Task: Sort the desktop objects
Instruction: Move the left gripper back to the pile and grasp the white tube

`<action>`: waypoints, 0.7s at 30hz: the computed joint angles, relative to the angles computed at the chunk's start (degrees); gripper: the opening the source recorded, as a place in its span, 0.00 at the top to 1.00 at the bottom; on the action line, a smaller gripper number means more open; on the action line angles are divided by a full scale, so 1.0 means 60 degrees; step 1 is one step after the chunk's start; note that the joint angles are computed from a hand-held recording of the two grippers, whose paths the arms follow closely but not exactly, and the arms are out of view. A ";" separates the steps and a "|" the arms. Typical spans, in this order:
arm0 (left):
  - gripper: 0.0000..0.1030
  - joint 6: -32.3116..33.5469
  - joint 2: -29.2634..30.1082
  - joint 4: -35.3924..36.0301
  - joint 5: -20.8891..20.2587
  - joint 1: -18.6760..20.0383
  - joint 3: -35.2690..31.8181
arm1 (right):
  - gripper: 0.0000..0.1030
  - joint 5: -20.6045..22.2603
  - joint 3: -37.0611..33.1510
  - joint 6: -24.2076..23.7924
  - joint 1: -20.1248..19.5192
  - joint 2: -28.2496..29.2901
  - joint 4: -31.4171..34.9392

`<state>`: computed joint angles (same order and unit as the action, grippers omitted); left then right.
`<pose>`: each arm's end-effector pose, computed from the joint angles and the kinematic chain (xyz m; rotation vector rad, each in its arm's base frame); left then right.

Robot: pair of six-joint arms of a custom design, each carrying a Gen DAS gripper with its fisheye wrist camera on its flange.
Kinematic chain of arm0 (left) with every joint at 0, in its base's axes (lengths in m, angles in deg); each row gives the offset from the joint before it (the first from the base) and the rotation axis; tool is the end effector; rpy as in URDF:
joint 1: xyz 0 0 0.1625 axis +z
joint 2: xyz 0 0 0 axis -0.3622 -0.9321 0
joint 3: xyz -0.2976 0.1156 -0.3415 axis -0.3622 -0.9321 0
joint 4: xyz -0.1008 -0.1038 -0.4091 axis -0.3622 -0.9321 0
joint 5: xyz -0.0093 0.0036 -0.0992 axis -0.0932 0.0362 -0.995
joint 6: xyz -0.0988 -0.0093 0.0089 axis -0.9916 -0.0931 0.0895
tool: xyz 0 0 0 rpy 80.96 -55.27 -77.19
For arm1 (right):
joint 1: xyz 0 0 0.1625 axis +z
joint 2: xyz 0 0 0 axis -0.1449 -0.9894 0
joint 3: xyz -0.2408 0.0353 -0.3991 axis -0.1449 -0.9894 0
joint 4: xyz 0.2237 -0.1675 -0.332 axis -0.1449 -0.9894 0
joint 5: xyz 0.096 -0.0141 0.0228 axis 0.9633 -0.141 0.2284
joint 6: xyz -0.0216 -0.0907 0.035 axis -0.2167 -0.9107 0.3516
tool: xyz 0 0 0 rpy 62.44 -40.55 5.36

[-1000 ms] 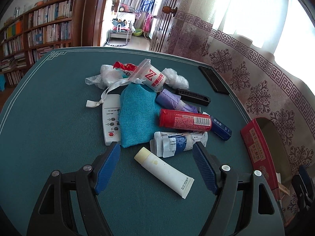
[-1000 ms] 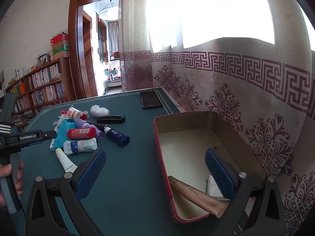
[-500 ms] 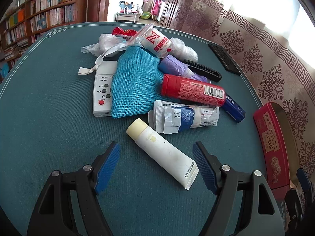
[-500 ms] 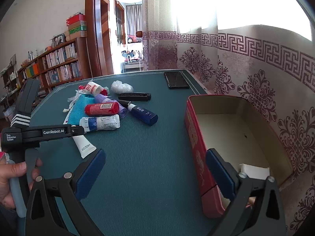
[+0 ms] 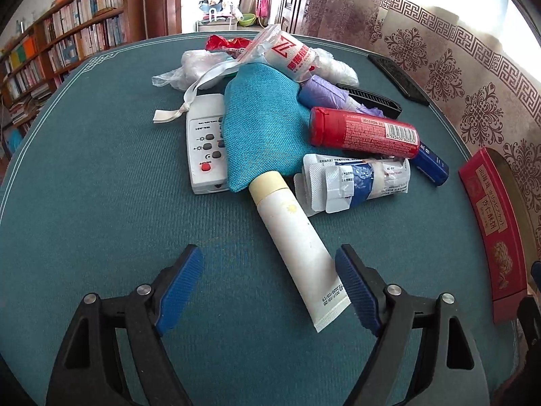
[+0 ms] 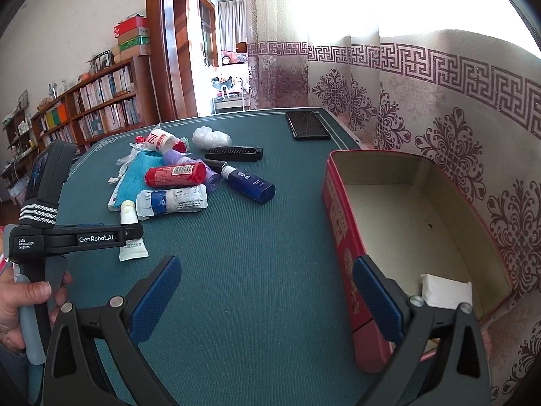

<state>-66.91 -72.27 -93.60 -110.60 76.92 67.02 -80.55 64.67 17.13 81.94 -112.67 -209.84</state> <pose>-0.1896 -0.6345 -0.0851 0.4233 2.4240 -0.6470 -0.0291 -0.4998 0.1845 0.3657 -2.1637 1.0920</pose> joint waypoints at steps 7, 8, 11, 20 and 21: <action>0.18 -0.0020 -0.0154 0.0314 0.0311 0.0025 0.0013 | 0.01 -0.0191 -0.0104 -0.0067 0.0080 0.0098 0.0194; 0.18 0.0100 -0.0070 0.0277 0.0464 -0.0026 -0.0061 | 0.01 -0.0181 -0.0092 -0.0090 0.0098 0.0090 0.0223; 0.19 0.0861 0.0245 -0.0065 0.0694 -0.0099 -0.0288 | 0.01 -0.0256 -0.0099 -0.0199 0.0193 0.0120 0.0252; 0.57 0.1375 0.0061 -0.1045 -0.0075 -0.0013 0.0171 | 0.01 -0.0066 -0.0532 0.0505 0.0358 -0.0242 0.2252; 0.60 0.1342 0.0031 -0.1071 -0.0239 0.0054 0.0155 | 0.01 -0.0033 -0.0640 0.0544 0.0409 -0.0260 0.2597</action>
<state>-58.85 -72.09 -100.03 -112.03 77.25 67.94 -80.75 60.83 20.39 84.39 -114.23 -194.26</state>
